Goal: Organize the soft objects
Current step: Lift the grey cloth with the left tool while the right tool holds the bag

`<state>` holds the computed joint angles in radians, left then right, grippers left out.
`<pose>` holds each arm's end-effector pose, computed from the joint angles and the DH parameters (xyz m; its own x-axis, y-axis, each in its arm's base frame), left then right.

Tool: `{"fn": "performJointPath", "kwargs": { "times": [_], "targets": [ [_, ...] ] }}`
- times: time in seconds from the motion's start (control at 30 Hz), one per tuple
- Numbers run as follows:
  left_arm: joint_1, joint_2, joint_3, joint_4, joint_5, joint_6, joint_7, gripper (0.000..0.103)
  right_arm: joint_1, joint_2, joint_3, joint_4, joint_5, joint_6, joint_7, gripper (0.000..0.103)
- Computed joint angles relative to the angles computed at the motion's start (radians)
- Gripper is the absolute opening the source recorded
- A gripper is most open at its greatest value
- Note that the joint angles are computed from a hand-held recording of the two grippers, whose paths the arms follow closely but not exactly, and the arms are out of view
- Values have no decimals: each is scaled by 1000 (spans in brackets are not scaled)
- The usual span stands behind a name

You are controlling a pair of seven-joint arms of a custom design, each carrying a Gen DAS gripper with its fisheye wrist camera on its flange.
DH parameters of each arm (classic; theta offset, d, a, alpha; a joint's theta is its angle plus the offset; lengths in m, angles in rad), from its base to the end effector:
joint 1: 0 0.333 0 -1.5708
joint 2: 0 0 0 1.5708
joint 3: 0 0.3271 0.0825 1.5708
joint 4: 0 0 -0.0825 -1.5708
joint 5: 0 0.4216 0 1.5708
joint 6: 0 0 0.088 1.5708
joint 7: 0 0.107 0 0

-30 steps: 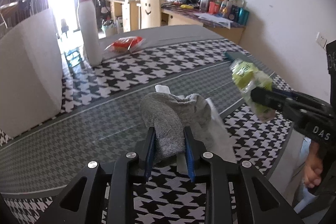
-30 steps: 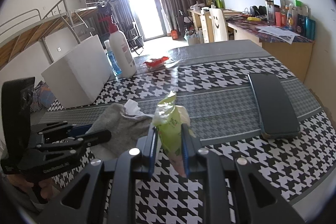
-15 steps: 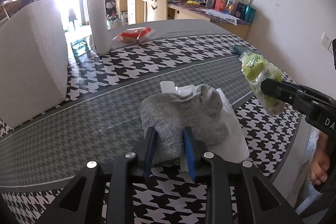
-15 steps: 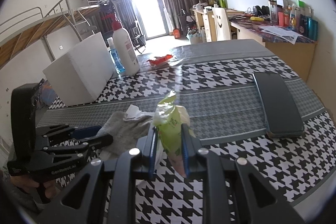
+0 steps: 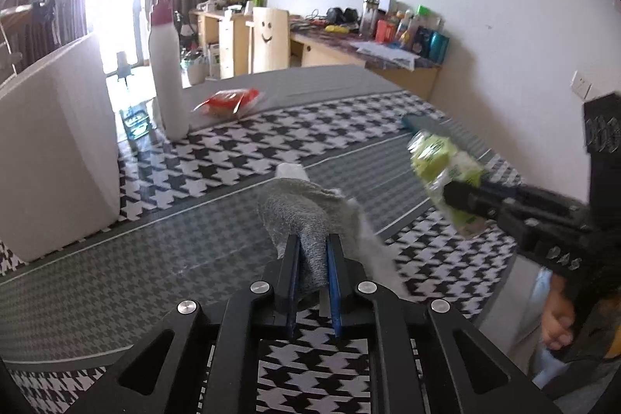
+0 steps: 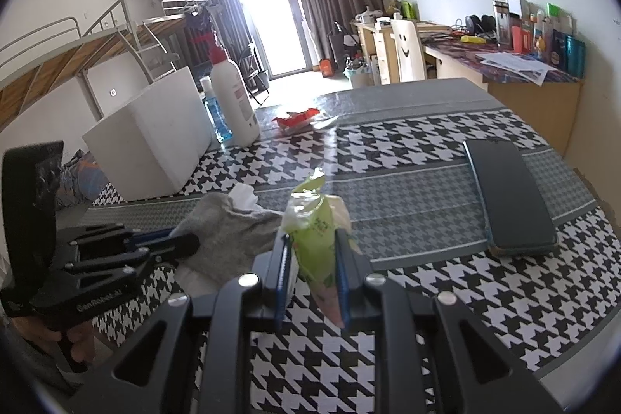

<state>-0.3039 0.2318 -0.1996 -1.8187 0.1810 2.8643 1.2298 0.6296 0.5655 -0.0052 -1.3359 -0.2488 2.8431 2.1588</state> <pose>0.6179 -0.3386 0.5041 -0.3378 -0.9317 0.1334 -0.6791 0.1432 -0.7200 0.6475 0.4840 0.5128 0.3423 -0.9093 -0.2367 -0.6253 -0.0325 -0.7797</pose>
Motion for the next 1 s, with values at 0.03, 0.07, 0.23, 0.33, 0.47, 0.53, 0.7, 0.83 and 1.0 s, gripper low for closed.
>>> {"fn": "performJointPath", "kwargs": {
  "times": [0.03,0.07,0.23,0.33,0.47,0.53,0.7,0.83,1.0],
  "targets": [
    [2,-3,-4,0,-4,4,9,14,2,-3,-3,-5,-2,4,3,25],
    [-5,-8,3,-2,13,11,0,14,3,-5,-5,-8,-3,6,7,25],
    [17,-25,-26,-3,-40,42,55,14,12,-21,-22,-30,-19,25,35,25],
    [11,-37,-25,-8,-44,67,70,14,17,-30,-31,-43,-32,37,51,25],
    [-1,-39,-14,-6,-31,64,68,16,19,-38,-38,-54,-46,49,70,25],
    [-29,-39,23,-8,42,49,-2,18,21,-40,-41,-59,-53,52,78,25],
    [-55,-40,70,-8,197,22,-165,39,16,-43,-34,-63,-57,53,79,25],
    [-42,-48,58,-20,247,24,-200,48,8,-39,-22,-58,-50,51,61,25],
    [-7,-34,-1,-25,153,-13,-77,48,3,-33,-14,-51,-37,45,47,25]
  ]
}}
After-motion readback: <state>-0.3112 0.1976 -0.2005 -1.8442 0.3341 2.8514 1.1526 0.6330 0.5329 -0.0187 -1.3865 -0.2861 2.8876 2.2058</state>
